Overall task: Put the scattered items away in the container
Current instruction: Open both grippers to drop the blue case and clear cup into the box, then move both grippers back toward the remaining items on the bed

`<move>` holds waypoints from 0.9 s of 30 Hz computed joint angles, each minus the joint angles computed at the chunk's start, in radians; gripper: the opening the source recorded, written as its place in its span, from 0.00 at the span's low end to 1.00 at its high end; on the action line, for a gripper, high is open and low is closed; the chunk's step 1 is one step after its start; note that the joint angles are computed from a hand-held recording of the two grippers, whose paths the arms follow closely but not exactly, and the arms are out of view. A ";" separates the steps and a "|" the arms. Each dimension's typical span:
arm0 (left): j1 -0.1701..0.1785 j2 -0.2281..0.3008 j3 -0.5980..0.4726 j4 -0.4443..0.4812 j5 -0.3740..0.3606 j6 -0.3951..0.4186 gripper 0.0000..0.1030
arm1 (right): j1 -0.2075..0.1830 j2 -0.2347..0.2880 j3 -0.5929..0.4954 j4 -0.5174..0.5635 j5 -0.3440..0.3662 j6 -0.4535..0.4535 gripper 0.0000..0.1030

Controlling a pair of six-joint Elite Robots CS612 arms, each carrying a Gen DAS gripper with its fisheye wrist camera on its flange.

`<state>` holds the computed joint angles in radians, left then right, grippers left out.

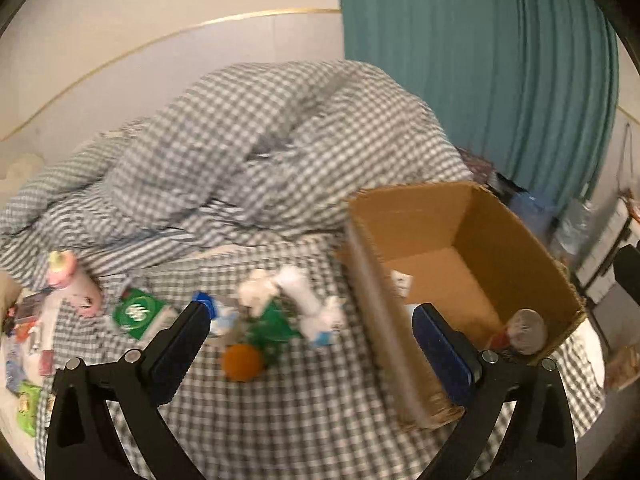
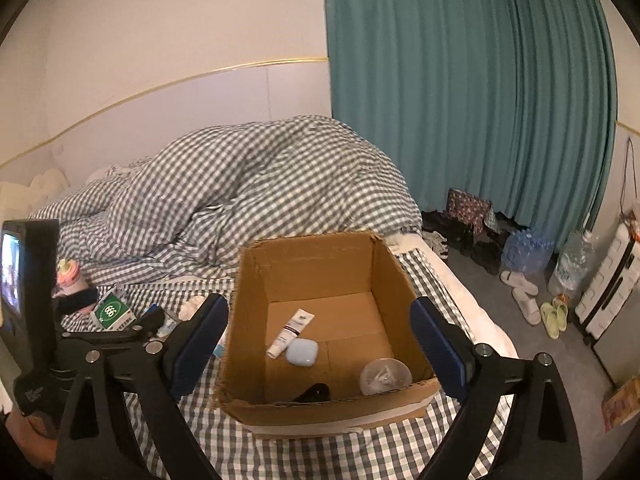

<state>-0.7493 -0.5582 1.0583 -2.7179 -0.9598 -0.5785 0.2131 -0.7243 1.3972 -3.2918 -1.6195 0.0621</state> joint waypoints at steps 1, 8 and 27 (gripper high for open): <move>0.000 -0.014 0.024 -0.005 0.019 -0.013 1.00 | 0.003 -0.001 0.001 -0.004 0.001 0.002 0.93; -0.019 -0.074 0.116 0.109 0.262 -0.062 1.00 | 0.036 0.002 -0.021 0.001 0.009 -0.042 0.96; 0.011 -0.203 0.463 -0.543 0.077 0.186 1.00 | 0.117 0.041 -0.088 0.037 0.057 -0.097 0.96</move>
